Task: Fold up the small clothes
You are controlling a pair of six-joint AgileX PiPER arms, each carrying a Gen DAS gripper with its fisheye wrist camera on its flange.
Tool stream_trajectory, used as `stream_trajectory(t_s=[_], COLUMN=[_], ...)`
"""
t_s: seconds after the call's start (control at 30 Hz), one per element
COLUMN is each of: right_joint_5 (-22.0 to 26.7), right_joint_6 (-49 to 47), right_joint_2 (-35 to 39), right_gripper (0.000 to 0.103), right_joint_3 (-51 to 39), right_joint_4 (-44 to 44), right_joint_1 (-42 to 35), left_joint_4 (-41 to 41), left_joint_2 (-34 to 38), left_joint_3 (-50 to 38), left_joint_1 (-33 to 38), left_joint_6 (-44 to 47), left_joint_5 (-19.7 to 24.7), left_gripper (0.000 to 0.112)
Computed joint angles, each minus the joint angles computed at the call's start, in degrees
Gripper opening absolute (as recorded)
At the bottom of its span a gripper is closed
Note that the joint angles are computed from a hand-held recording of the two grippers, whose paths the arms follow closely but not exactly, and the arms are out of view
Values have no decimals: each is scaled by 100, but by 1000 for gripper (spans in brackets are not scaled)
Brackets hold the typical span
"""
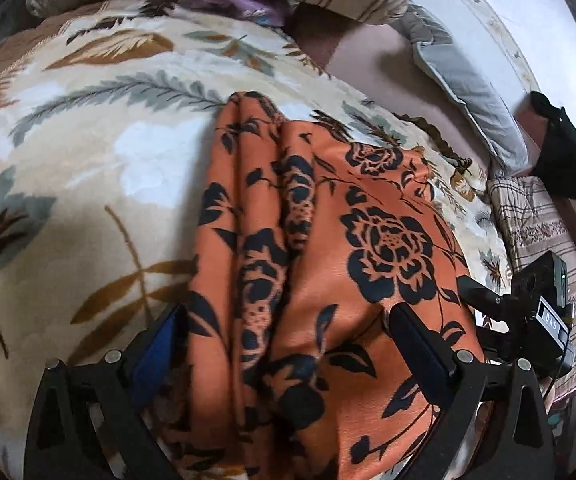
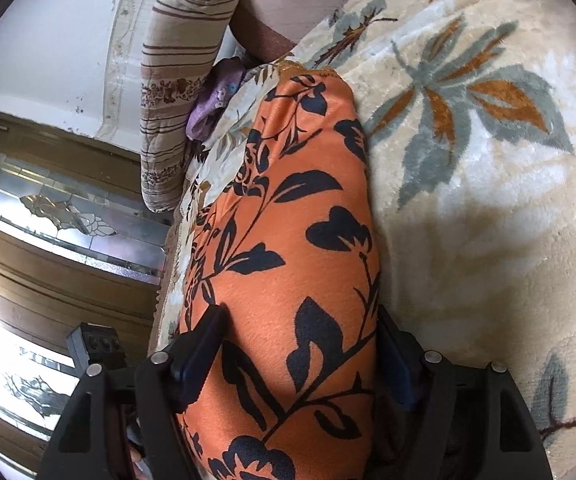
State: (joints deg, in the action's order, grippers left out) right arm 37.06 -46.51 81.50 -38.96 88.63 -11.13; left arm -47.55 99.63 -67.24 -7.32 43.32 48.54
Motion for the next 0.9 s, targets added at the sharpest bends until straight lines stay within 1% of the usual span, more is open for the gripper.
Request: stream_trajectory(t_s=[0.03,0.07,0.1,0.17,0.23,0.27,0.33,0.43,0.5,0.53,0.6,0.63,0.67,0.73,0.77,0.8,0.87,0.9], right_joint_5=[-68,-143,-184,-347,-528,-637,-814,-1104,-1347,-1379,-1307,-1211,-1062,-868,-873,-986,-1199,-1225], right_joint_6=[-22,-45,-74,-108,-47,-18,61,246,447,506,501,405,291,81,-81,-185,-250,-287], right_joint_2=[-14,-29,-43,-63,-103,-134,-180,-246,-329,-337,-282,-250,-203,-111,-90,-98,-128,-147], right_gripper=[76,76,75,73,69,68,66,63,62,62,62,63,66,74,75,76,76,74], right_joint_3=[-9,-16,-2,-1,-24,-28,-41,-88,-128,-148,-159,-129,-105,-63,-38,-44,-65,-51], right_joint_4=[-7,-16,-21,-23,-123,-164,-243,-402,-639,-713,-655,-509,-352,10,194,223,156,188], right_joint_1=[53,107,126,231,341,408,518,706,868,891,839,768,669,557,568,647,789,798], left_joint_4=[-92,-5,22,-55,-184,-226,-253,-375,-440,-403,-344,-296,-230,-239,-265,-315,-381,-453], left_joint_2=[0,-28,-91,-106,-99,-129,-176,-233,-224,-186,-79,-19,48,18,-8,-36,-95,-128], left_joint_3=[26,51,125,171,170,203,256,320,299,267,209,169,116,166,198,245,318,353], left_joint_1=[-17,-89,-149,-165,-55,-75,-40,14,74,64,62,46,25,-12,-19,-19,-31,-19], left_joint_6=[111,38,37,64,183,221,325,429,432,353,205,133,66,116,161,234,321,401], left_joint_5=[27,-65,-209,-306,-265,-319,-354,-378,-310,-302,-227,-197,-136,-197,-221,-259,-359,-389], left_gripper=[86,83,78,67,61,58,56,50,49,49,58,68,72,72,72,70,58,56])
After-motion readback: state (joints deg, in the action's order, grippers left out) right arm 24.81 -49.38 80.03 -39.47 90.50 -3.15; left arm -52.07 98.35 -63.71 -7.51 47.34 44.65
